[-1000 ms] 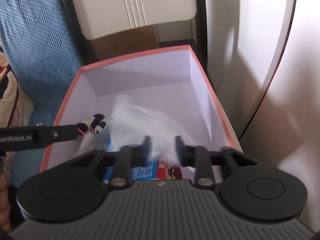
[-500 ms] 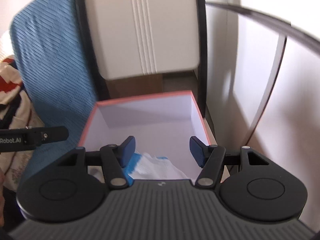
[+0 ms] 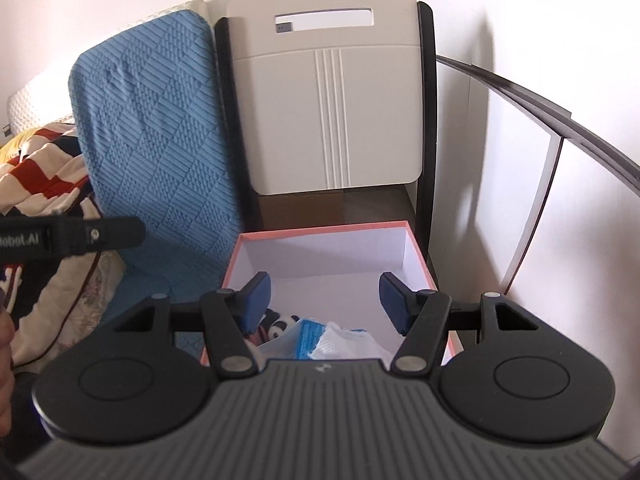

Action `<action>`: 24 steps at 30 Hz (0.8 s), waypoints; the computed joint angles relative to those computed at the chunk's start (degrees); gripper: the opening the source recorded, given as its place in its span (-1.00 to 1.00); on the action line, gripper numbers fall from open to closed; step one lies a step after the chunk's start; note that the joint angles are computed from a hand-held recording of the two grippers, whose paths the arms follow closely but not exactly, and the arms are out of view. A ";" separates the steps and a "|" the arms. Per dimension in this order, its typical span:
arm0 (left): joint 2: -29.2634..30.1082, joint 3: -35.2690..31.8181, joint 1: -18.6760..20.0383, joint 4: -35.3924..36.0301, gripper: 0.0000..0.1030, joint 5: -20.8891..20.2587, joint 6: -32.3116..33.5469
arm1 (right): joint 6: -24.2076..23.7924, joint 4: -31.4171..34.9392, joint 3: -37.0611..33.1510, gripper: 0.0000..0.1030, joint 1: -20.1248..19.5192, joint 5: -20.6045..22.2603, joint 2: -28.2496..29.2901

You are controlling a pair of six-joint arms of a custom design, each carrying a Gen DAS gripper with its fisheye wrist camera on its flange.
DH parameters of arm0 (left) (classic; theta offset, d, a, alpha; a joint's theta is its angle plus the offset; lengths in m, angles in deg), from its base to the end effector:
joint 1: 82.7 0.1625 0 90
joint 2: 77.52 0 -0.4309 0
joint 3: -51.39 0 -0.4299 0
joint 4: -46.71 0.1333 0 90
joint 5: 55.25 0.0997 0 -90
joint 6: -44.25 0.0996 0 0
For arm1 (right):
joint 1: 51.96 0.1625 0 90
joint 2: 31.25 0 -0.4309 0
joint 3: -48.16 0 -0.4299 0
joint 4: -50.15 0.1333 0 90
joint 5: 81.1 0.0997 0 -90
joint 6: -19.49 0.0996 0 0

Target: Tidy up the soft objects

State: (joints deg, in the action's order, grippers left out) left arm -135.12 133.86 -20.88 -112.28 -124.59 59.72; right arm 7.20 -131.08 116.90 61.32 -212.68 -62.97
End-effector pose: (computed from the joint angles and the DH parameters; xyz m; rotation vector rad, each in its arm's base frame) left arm -0.2092 -0.7471 0.3480 0.8059 2.5403 -1.1241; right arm 0.3892 -0.7345 0.1675 0.2695 -2.2644 1.2219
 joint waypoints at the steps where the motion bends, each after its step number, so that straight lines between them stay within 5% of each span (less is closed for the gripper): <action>1: -0.74 0.71 0.04 0.05 0.62 -0.56 0.33 | 0.25 -0.53 0.53 0.21 0.23 -0.11 -0.05; 24: -7.01 11.59 1.42 -2.27 0.67 1.76 3.66 | 8.70 -6.05 12.95 0.21 1.55 -3.57 -1.68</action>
State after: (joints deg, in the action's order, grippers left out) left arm -142.13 145.45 -19.46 -114.54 -122.83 63.38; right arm 15.90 -137.13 129.85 62.87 -216.25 -64.65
